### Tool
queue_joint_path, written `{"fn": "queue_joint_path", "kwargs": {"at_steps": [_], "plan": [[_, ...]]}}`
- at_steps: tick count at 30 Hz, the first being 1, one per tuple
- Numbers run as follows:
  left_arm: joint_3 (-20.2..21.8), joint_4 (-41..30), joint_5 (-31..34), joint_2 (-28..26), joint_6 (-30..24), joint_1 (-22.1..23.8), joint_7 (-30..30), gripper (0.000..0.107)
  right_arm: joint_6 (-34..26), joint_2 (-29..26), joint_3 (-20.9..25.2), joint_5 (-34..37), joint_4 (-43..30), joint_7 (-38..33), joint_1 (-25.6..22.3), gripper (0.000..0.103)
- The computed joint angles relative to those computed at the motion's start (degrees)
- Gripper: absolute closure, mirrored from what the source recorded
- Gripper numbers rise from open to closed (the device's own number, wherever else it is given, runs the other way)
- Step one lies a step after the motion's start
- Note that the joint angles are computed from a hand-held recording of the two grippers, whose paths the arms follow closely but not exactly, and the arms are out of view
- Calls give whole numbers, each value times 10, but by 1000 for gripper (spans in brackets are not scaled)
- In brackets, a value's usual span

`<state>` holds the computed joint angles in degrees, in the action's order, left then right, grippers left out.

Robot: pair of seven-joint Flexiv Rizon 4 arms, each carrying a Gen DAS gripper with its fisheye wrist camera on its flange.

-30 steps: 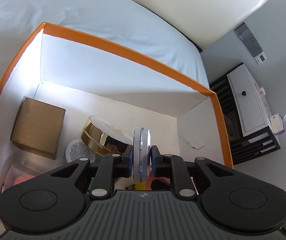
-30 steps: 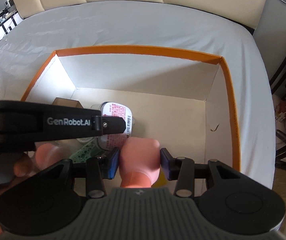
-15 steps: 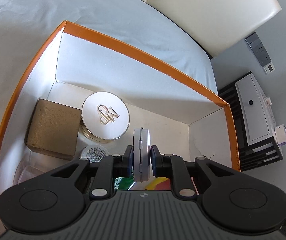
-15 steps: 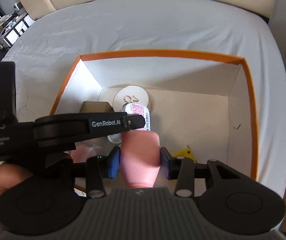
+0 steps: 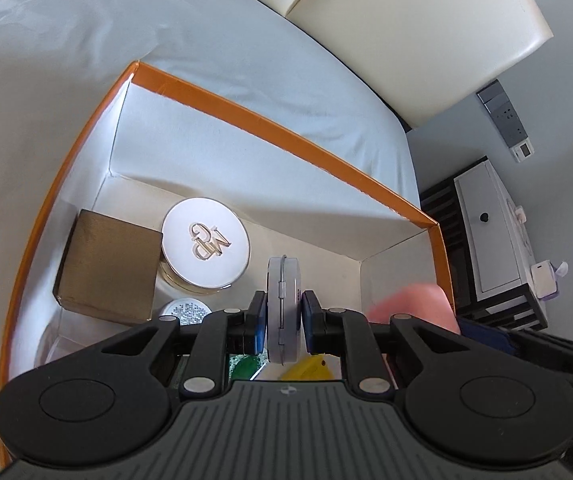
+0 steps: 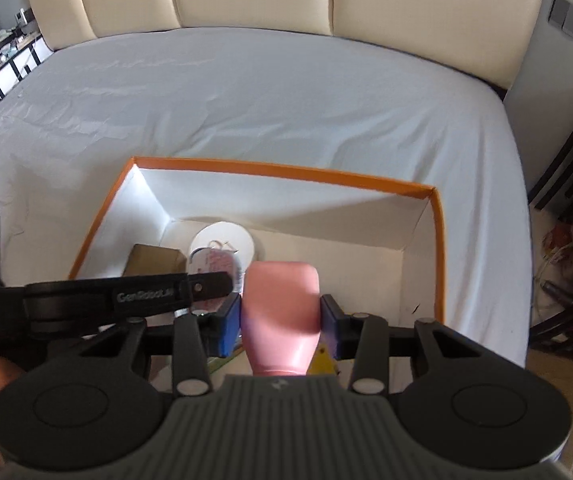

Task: Organize rigid objects
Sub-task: 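Lower the mint tin and pink bottle into the box and open both tools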

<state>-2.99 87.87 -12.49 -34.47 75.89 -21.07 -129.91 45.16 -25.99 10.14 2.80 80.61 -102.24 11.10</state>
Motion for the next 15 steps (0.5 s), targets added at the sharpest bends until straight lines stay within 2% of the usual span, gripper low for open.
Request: {"fn": "queue_joint_path", "kwargs": {"at_steps": [6,10,15], "plan": [[-9,3,-15,-7,2,8,-2,87,-29,-52,-7,11,-44,39,0,61],[-50,4,-54,-22,13,33,9,87,-39,-78,-9,12,-68,75,-1,61],[-41,-11,-65,-38,5,29,1,87,-48,-99,-8,8,-86,91,-1,61]]}}
